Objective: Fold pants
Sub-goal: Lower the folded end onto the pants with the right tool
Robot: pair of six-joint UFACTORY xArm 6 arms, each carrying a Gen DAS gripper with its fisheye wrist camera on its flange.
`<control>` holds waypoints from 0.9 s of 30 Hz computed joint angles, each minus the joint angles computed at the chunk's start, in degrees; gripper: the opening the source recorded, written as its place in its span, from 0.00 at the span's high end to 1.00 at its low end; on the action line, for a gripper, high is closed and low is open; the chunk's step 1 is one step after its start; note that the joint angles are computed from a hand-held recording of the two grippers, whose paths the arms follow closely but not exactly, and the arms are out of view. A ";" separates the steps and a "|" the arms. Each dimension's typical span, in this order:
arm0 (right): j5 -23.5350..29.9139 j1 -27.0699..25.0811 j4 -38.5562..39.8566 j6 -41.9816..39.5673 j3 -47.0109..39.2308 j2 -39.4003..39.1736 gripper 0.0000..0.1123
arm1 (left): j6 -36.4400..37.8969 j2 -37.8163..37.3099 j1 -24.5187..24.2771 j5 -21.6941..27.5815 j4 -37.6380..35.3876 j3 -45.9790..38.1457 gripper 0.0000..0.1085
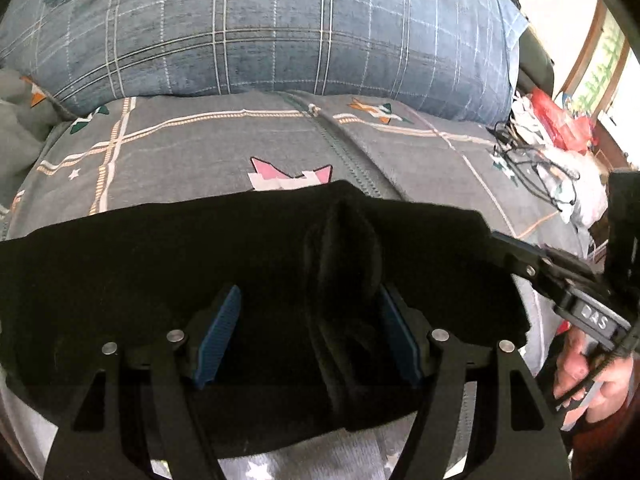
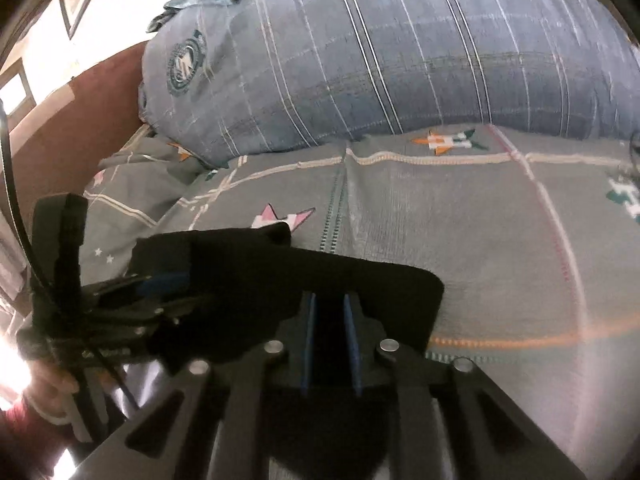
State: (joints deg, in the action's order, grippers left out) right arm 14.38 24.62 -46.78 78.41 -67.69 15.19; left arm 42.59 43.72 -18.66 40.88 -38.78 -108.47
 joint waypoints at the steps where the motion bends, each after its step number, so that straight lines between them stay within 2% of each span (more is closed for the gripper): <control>1: -0.40 0.09 -0.44 0.44 0.56 -0.67 0.85 | 0.08 -0.33 0.06 0.10 -0.58 0.12 0.36; 6: -0.99 1.42 -1.05 0.93 4.36 -4.09 0.81 | 1.12 -0.86 -0.35 -0.67 -2.96 -0.32 0.36; 10: -2.18 2.50 1.68 -0.68 5.31 -3.00 0.80 | -1.76 1.33 -1.30 -1.70 -1.95 -2.67 0.36; 14: -2.84 2.84 -0.93 2.15 4.91 -0.95 0.80 | -4.64 3.78 -1.97 -3.26 1.43 -4.13 0.36; 16: -2.34 3.05 -0.34 1.61 4.74 -1.18 0.80 | -2.89 2.96 -2.12 -4.86 0.20 -2.55 0.36; 19: -2.11 3.16 2.36 -1.77 4.38 -1.93 0.76 | -3.12 1.99 -1.64 -3.79 -0.36 -1.72 0.36; 23: -2.09 2.88 -1.54 0.63 2.31 -2.19 0.68 | -1.78 -0.56 -0.96 -4.71 -2.47 1.46 0.36; 27: -2.13 2.53 -1.48 -0.42 -1.63 0.25 0.68 | 1.93 -4.95 0.11 -5.75 -6.67 7.32 0.36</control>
